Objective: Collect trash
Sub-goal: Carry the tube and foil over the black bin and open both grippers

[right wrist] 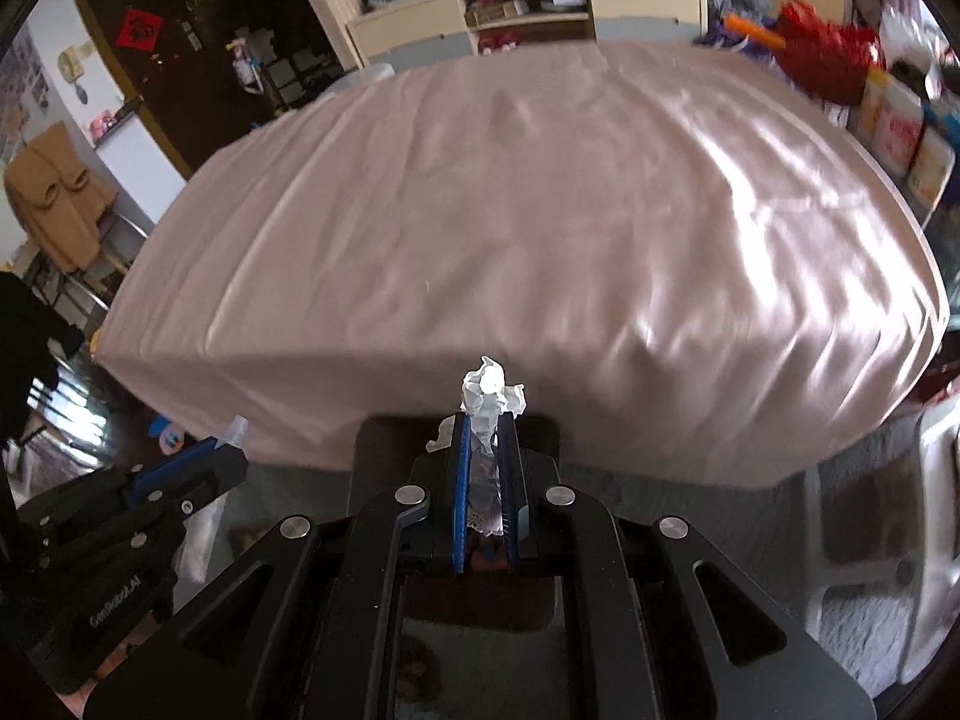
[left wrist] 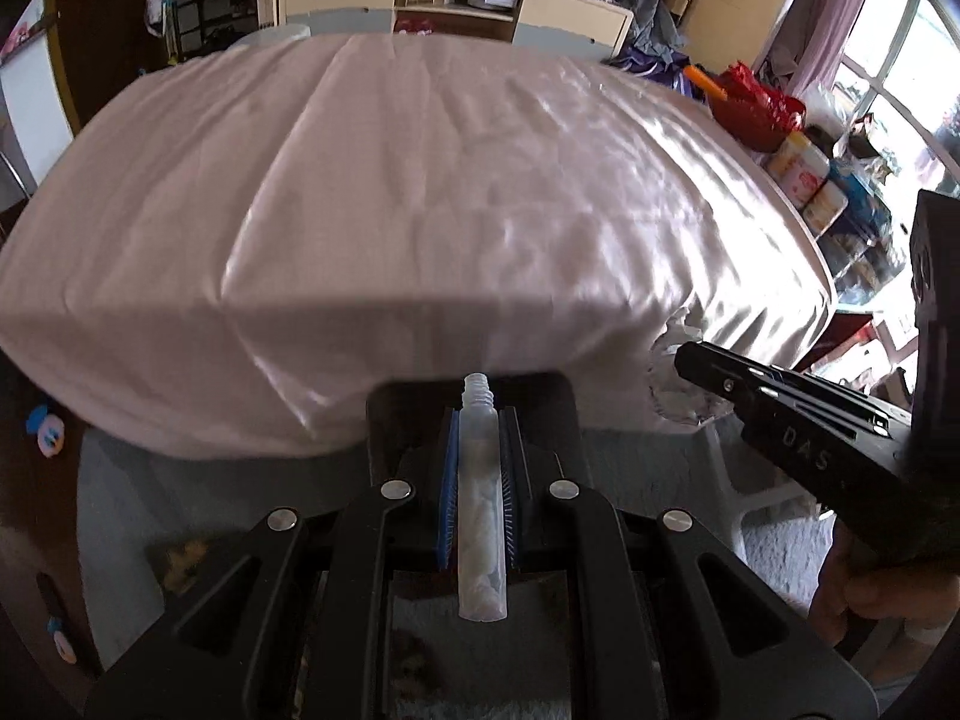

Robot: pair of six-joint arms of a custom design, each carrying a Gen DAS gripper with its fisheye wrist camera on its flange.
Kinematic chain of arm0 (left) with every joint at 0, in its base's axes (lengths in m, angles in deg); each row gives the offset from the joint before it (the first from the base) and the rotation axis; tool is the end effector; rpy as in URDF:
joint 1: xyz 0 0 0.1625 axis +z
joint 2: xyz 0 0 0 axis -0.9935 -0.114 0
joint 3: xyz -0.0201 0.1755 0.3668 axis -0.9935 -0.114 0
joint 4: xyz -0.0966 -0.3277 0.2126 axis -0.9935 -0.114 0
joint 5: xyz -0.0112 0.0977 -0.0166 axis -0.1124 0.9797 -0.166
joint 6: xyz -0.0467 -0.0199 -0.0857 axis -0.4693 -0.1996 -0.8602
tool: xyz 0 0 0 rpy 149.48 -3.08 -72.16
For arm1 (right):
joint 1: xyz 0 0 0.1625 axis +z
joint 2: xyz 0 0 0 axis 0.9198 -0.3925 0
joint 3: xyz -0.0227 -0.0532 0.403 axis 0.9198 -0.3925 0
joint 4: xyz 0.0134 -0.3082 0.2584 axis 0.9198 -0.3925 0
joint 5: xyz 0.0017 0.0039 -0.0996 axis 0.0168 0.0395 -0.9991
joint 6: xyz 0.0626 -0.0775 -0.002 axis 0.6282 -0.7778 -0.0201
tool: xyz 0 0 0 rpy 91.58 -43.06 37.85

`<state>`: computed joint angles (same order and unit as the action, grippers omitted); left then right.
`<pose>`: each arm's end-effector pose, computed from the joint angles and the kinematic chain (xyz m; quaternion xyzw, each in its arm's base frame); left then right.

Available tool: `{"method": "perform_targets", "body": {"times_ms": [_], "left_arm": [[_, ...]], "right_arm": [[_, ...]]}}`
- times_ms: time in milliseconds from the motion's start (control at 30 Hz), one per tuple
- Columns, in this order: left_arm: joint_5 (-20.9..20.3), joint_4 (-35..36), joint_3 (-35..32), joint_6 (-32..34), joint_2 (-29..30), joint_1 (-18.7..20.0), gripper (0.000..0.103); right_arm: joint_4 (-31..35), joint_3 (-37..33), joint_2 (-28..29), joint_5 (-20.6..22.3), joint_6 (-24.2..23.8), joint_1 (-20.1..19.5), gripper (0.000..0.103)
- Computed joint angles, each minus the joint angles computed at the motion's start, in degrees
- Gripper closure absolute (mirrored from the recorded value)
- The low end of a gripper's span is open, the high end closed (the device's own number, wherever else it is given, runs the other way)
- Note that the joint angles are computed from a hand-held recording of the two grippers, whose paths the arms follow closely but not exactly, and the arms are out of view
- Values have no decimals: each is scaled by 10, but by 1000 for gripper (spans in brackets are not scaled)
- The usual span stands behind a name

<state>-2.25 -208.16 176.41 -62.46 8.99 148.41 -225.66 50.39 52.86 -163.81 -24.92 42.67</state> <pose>-0.1102 -0.6575 0.1923 0.3022 0.9178 -0.1325 0.2209 0.2809 -0.6059 0.0193 -0.0728 -0.8925 0.3414 0.2855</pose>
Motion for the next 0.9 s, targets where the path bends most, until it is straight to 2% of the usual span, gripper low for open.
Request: {"method": "perform_targets", "body": {"times_ms": [133,267,400,667,733,767,867,900], "left_arm": [[11,-27,21,16,6,12,91],[15,-39,25,32,19,23,91],[17,-37,20,43,28,25,91],[14,-2,4,40,38,28,90],[16,3,3,40,38,29,84],[18,5,4,42,38,28,79],[24,5,8,47,38,28,75],[26,4,9,48,37,28,74]], "right_arm": [[-12,10,12,18,3,-11,93],[7,-5,24,26,-1,-18,93],[9,-16,31,30,-7,-20,93],[73,-48,46,35,10,-26,89],[84,-54,47,35,14,-27,89],[89,-56,47,36,18,-28,85],[92,-62,48,40,26,-30,58],[89,-60,48,37,27,-29,58]]}}
